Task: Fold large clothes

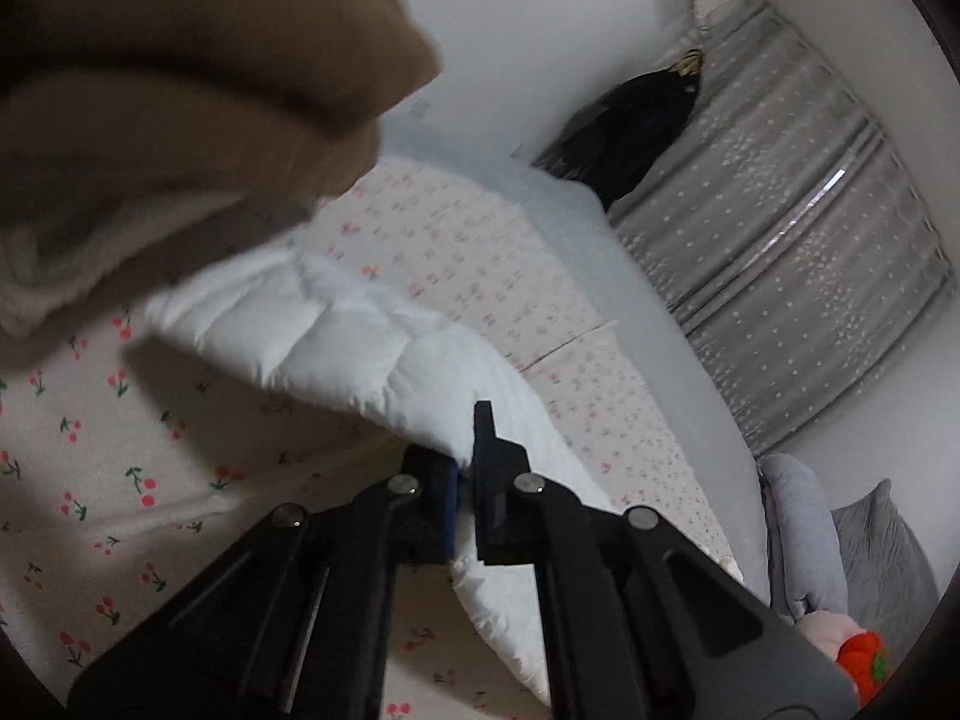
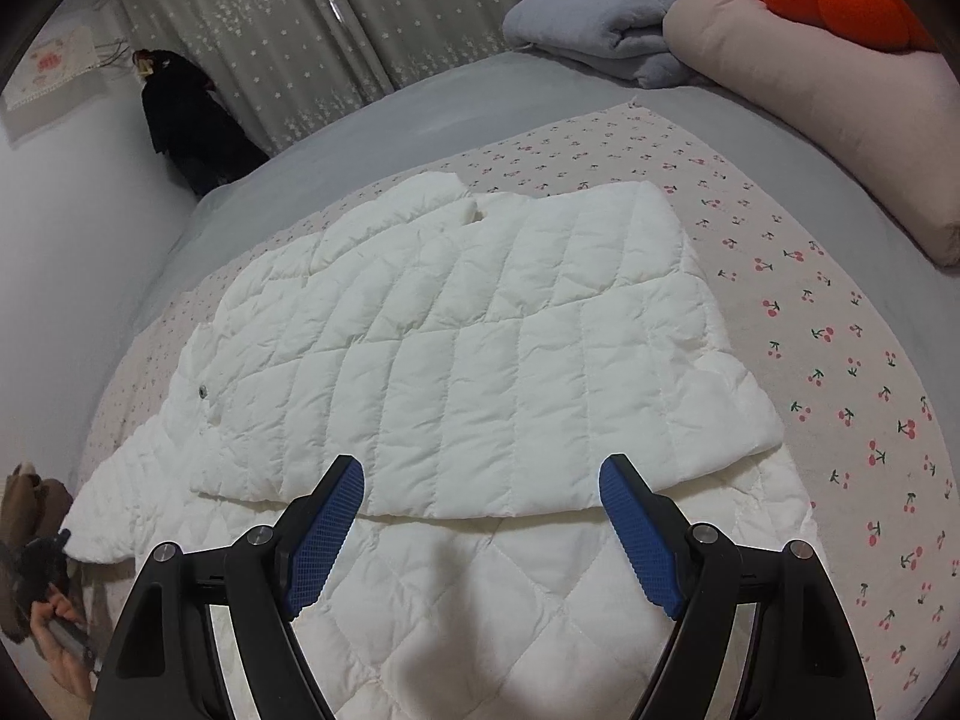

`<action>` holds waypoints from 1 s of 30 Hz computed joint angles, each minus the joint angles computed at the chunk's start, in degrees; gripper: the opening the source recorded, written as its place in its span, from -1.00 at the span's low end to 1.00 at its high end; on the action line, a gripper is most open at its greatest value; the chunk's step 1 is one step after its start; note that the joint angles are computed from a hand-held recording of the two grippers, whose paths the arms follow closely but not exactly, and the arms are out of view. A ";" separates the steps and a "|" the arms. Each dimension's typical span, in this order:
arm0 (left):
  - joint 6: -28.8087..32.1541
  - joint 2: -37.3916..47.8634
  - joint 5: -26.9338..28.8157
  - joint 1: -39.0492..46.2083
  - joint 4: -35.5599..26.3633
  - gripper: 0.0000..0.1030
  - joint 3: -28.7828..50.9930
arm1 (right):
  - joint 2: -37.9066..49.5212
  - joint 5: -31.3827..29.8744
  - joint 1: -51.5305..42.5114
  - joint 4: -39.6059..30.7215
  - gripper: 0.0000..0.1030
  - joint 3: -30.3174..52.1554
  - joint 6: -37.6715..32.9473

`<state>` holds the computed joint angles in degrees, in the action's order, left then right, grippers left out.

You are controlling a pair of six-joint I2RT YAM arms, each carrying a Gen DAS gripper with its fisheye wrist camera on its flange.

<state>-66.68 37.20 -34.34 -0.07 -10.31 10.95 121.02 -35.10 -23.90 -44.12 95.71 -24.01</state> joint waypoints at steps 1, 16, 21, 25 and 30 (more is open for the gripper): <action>-0.74 1.09 -6.37 -6.61 -1.85 -0.92 2.52 | 0.58 -0.53 -0.40 -0.79 0.61 1.03 0.06; 17.98 42.00 -15.13 -34.42 3.82 -0.92 42.19 | 7.42 -6.28 -4.71 -10.69 0.61 13.51 -0.09; 23.59 55.55 -7.07 -35.96 3.59 -0.92 53.92 | 9.76 -7.29 -5.06 -14.18 0.61 17.12 -0.46; 26.59 67.16 4.57 -36.46 0.57 -0.91 63.04 | 10.59 -7.55 -5.40 -14.87 0.61 18.72 -0.44; 28.09 80.96 20.07 -34.47 -3.50 -0.86 69.72 | 11.32 -6.80 -5.04 -15.67 0.61 19.39 -1.09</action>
